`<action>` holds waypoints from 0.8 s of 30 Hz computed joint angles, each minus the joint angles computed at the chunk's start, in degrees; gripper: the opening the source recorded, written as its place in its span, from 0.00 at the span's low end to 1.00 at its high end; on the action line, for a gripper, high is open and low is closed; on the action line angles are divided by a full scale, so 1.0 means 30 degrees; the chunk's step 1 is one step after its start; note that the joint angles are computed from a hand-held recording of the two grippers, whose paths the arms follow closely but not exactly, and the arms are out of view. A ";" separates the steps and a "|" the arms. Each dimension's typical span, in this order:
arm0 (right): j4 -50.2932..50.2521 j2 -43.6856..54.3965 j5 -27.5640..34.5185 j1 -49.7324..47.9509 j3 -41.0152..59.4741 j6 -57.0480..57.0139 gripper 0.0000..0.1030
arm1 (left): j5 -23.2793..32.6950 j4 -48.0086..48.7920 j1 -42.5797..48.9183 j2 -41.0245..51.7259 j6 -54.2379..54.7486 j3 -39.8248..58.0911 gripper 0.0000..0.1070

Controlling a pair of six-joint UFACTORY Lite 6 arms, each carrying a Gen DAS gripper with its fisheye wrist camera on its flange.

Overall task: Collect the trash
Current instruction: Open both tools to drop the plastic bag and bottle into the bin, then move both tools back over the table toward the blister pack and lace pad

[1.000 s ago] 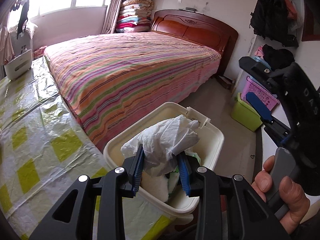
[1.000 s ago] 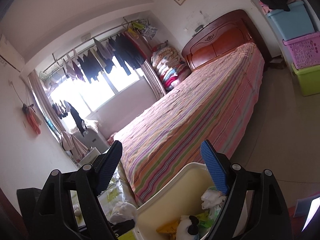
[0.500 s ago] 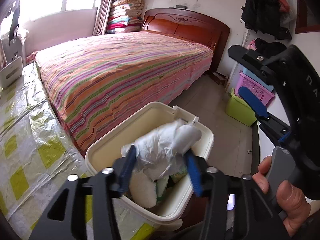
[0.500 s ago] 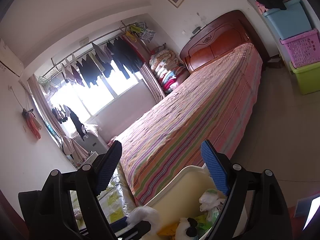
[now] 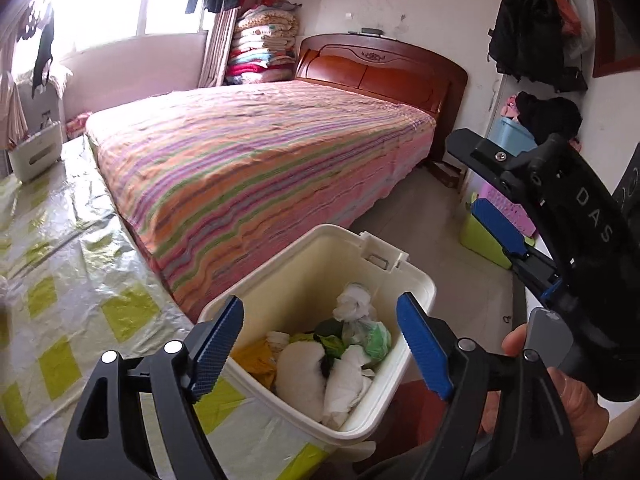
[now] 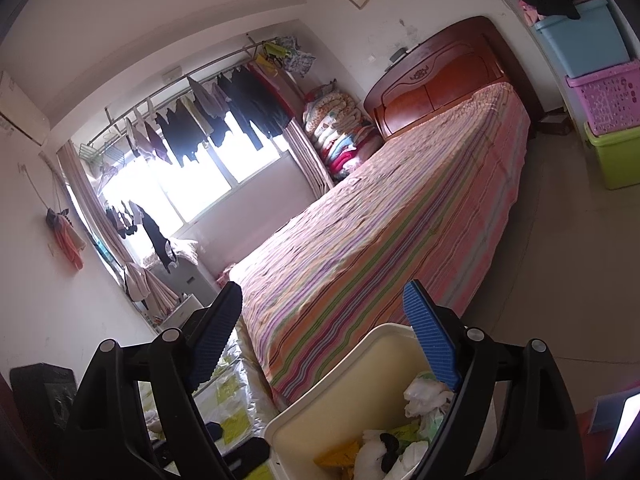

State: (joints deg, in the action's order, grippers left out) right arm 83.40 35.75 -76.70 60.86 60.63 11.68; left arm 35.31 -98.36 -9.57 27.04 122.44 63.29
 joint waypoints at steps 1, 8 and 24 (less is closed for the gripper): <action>-0.0152 -0.0114 0.0059 -0.0071 -0.0227 0.0073 0.79 | 0.0098 -0.0316 0.0185 -0.0200 0.0396 -0.0219 0.72; -0.0921 0.0239 0.0933 -0.0505 0.0473 -0.0456 0.81 | 0.0532 -0.0517 0.1885 -0.0817 0.1046 -0.0795 0.72; -0.2429 0.2622 0.3645 -0.1413 0.5227 -0.3479 0.82 | 0.1220 -0.0217 0.5738 -0.0985 0.2800 -0.1273 0.72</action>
State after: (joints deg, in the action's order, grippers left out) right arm 76.11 43.62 -65.77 56.62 76.31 1.24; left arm 38.97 -99.01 7.64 24.08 130.84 59.47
